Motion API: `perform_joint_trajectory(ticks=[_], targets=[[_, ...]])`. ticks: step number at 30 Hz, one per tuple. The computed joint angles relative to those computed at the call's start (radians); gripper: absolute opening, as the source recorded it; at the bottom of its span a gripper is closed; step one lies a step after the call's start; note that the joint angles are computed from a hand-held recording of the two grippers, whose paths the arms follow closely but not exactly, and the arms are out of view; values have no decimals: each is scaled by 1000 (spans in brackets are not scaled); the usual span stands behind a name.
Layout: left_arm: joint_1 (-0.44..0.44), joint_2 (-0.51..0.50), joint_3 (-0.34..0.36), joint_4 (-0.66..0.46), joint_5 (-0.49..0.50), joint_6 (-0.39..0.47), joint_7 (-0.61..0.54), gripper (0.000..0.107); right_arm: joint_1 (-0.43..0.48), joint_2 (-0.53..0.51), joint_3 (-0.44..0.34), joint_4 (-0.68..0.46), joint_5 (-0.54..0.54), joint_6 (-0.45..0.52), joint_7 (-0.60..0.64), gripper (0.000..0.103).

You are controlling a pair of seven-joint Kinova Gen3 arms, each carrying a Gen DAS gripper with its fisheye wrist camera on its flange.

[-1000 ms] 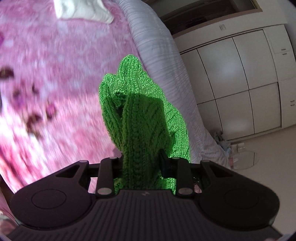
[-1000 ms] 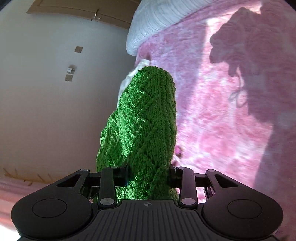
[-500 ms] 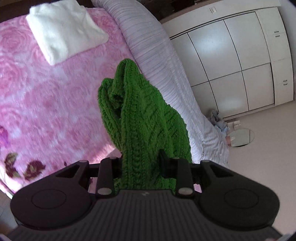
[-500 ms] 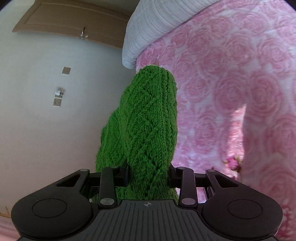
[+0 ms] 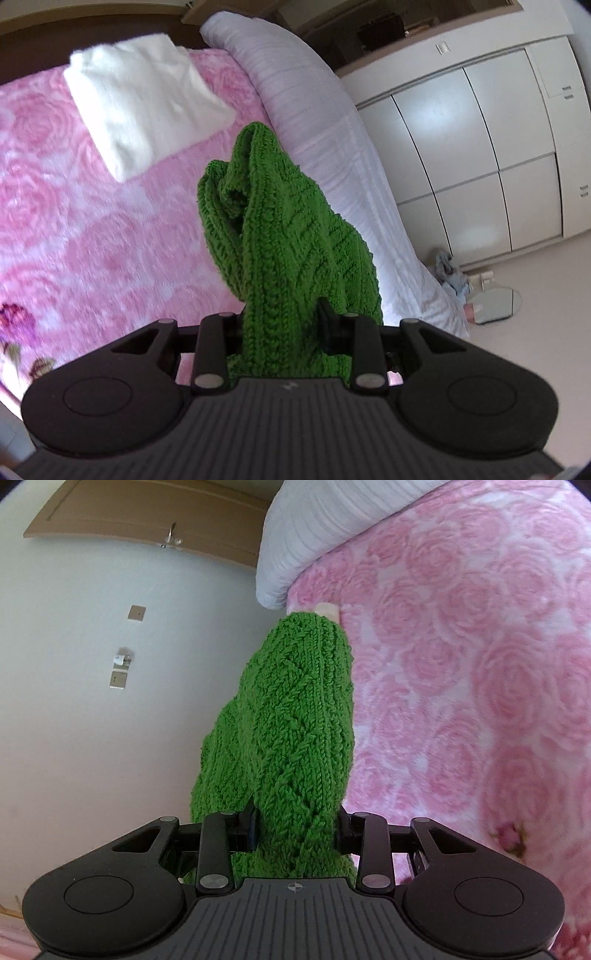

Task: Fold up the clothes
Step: 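Lift the green vest with both grippers and carry it toward the white towel, then lower the green vest onto the folded white towel with both grippers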

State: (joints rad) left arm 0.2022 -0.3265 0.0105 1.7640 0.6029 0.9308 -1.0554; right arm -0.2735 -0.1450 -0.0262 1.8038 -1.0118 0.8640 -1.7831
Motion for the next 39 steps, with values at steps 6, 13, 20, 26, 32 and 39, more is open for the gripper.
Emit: perform_joint_trajectory(ticks=[6, 13, 20, 26, 32, 39], targets=[[-143, 92, -45, -41, 130, 98, -218, 26, -19, 96, -56, -94, 56, -53, -81, 34], [-170, 372, -274, -239, 250, 341, -503, 26, -195, 246, -53, -197, 216, -267, -337, 34], [-456, 696, -109, -561, 281, 483, -706, 26, -360, 481, 16, -383, 360, -429, -622, 35], [-487, 942, -108, -839, 314, 527, -758, 26, -352, 680, -33, -596, 589, -480, -841, 35], [-511, 1095, -36, -1045, 279, 552, -711, 26, -355, 813, -40, -767, 758, -458, -964, 35], [-518, 1156, 40, -1053, 197, 511, -716, 29, -346, 901, -48, -914, 847, -320, -979, 39]])
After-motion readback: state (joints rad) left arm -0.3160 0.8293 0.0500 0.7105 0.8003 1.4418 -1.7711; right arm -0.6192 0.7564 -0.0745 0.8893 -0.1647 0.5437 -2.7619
